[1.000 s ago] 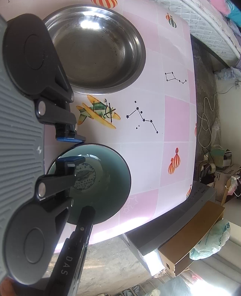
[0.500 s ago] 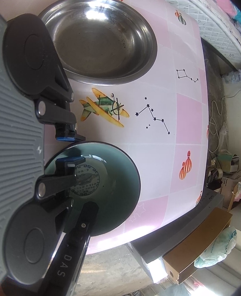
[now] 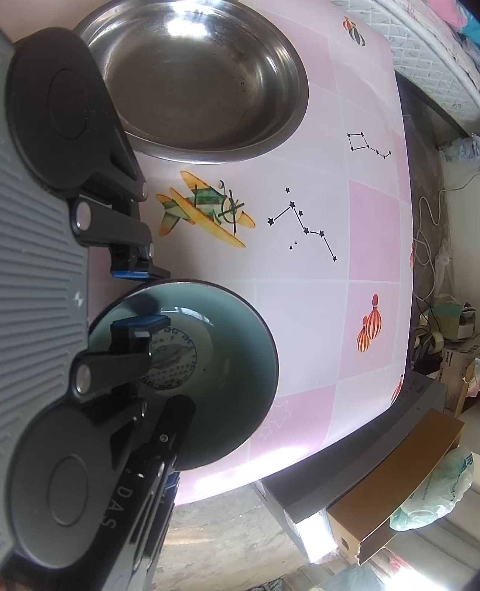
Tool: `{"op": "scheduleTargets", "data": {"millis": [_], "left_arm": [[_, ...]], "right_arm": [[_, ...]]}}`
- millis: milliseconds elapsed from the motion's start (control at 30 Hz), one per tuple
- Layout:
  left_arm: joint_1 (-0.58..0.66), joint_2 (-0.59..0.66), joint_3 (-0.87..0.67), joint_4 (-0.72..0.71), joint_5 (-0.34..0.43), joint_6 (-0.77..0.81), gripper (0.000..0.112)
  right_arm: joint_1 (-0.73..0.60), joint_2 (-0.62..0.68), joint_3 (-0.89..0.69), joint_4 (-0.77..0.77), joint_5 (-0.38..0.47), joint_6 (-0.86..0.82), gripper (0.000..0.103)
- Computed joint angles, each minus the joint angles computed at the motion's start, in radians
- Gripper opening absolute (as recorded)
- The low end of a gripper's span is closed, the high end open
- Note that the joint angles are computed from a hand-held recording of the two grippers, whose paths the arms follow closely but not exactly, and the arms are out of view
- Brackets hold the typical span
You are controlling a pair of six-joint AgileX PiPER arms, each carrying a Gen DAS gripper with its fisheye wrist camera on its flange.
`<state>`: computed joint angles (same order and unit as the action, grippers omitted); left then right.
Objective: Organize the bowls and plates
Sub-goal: 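Lift the teal bowl with both grippers and carry it over the steel bowl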
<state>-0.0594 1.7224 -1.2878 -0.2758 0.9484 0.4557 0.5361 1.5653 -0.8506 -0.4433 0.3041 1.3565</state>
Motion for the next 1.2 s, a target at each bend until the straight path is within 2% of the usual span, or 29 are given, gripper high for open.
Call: {"op": "scheduleTargets", "data": {"millis": [767, 1200], "left_arm": [[0.007, -0.032, 0.006, -0.013, 0.006, 0.015, 0.020], [0.060, -0.077, -0.023, -0.051, 0.060, 0.049, 0.020]], "right_arm": [[0.022, -0.009, -0.024, -0.025, 0.055, 0.016, 0.018], [0.052, -0.059, -0.071, -0.008, 0.149, -0.023, 0.018]]}}
